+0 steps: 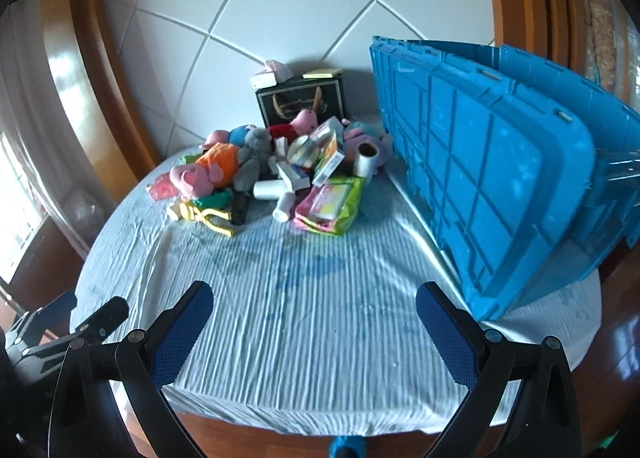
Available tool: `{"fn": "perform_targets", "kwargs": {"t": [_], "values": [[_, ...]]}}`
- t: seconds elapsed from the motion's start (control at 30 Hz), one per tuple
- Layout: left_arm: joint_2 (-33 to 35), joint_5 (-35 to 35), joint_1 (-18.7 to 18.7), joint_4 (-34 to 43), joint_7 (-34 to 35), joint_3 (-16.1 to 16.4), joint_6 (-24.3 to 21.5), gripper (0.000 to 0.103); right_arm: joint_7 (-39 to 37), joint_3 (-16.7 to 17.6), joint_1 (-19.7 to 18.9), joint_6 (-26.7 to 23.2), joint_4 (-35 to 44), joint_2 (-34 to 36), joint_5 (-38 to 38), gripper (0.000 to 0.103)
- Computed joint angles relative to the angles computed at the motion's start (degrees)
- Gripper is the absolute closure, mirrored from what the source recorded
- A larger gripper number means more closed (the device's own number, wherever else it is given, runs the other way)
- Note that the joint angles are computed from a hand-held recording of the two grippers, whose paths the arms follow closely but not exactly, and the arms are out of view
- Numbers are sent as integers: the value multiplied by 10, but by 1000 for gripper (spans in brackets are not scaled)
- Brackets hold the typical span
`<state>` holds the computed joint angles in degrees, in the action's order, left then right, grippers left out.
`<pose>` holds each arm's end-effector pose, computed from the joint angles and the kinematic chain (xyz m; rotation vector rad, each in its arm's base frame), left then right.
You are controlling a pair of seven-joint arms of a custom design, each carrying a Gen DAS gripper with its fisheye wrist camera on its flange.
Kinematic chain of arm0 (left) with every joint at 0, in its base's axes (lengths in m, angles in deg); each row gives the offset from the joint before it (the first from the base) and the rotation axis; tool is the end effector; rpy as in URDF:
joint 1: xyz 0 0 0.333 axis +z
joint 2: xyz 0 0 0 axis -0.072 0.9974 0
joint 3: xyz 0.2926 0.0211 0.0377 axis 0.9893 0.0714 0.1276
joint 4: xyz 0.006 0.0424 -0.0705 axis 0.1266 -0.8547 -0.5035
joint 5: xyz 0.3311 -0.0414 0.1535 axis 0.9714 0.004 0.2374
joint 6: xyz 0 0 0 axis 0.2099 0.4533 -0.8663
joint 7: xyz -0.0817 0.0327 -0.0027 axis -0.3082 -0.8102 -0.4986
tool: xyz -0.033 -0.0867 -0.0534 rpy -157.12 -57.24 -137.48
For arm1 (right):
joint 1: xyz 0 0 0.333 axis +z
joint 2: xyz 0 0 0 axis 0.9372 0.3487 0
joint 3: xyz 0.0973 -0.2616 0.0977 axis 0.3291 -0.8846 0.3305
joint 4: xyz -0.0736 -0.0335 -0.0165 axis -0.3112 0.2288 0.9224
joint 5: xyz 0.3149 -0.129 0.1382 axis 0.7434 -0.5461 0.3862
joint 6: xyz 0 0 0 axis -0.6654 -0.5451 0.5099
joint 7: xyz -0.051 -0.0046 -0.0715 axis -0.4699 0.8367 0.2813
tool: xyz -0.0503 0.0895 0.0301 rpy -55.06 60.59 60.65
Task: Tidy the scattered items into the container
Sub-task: 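Withdraw both tools from the box back toward the pile, then grasp the yellow snowball clamp with the left tool while the right tool grasps the white bottle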
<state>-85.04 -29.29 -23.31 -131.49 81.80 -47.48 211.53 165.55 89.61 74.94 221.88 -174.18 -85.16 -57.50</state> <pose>0.4282 -0.3290 0.4474 -1.8627 1.6194 -0.7370 0.4536 0.1462 0.4716 -1.6896 1.6755 -0.5410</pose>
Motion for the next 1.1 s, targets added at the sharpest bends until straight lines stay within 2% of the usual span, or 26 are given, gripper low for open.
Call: {"fn": "perform_targets", "kwargs": {"t": [0.07, 0.17, 0.27, 0.43, 0.63, 0.77, 0.97, 1.1], "values": [[16, -2, 10, 6, 3, 11, 13, 6, -4, -3, 2, 0, 34, 45, -2, 0], [60, -17, 22, 39, 19, 28, 19, 6, -18, -26, 24, -6, 98, 119, -3, 0], [127, -75, 27, 103, 84, 43, -1, 6, -46, -45, 42, -30, 174, 195, 20, 0], [227, -149, 31, 194, 156, 74, -10, 6, -98, -69, 60, -97, 332, 328, 63, 0], [309, -205, 31, 270, 187, 105, -22, 6, -149, -93, 87, -195, 506, 459, 95, 0], [357, -239, 40, 327, 208, 117, -20, 6, -167, -105, 104, -231, 599, 525, 95, 0], [450, -283, 52, 476, 277, 131, -56, 6, -132, -129, 121, -278, 711, 598, 88, 0], [540, -323, 67, 621, 329, 133, -92, 6, -107, -136, 124, -316, 805, 654, 77, 0]]}}
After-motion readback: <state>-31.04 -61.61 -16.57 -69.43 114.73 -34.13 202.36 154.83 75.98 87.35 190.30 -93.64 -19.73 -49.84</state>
